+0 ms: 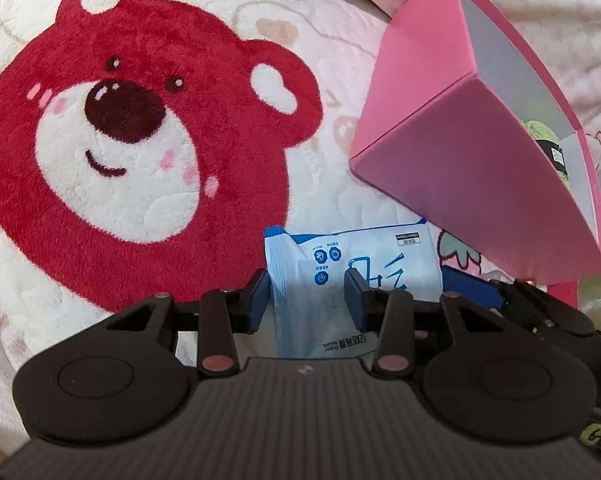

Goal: Organize objects
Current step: 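Close the left gripper on the wipes pack and lift it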

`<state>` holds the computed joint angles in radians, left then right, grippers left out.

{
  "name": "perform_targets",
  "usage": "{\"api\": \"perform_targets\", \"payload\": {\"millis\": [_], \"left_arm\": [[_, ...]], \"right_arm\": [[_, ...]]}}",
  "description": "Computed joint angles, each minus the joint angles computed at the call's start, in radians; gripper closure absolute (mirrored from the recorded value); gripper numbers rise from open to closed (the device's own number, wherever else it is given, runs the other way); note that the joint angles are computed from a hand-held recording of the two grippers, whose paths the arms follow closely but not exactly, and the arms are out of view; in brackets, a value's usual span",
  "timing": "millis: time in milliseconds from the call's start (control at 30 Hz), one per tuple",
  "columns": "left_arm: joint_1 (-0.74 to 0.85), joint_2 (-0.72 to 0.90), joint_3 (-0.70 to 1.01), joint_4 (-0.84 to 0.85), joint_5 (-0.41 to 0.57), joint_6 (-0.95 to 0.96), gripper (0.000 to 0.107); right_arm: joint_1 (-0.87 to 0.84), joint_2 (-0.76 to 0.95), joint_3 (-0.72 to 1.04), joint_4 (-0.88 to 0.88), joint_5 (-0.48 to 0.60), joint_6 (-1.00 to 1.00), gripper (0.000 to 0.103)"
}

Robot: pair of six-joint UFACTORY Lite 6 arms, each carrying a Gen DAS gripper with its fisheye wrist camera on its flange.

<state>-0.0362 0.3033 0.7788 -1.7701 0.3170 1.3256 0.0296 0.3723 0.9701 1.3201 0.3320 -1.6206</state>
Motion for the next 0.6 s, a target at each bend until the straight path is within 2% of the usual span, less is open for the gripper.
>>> {"api": "perform_targets", "payload": {"millis": [133,267,333,433,600], "left_arm": [[-0.004,0.003,0.005,0.016,-0.008,-0.018,0.066],[0.002,0.001,0.006,0.031,0.008,-0.028,0.073],[0.026,0.011,0.011,0.065,0.065,-0.043,0.078],[0.03,0.007,0.007,0.061,0.096,-0.036,0.08],[0.066,-0.012,-0.011,0.083,0.163,-0.025,0.08]], "right_arm": [[-0.033,0.025,0.025,-0.031,0.045,0.031,0.026],[-0.031,0.001,0.023,-0.098,0.053,0.138,0.043],[-0.029,-0.016,0.011,-0.127,0.059,0.175,0.044],[-0.029,-0.049,-0.021,-0.117,0.052,0.159,0.044],[-0.039,-0.119,-0.057,-0.193,0.048,0.247,0.041]]}}
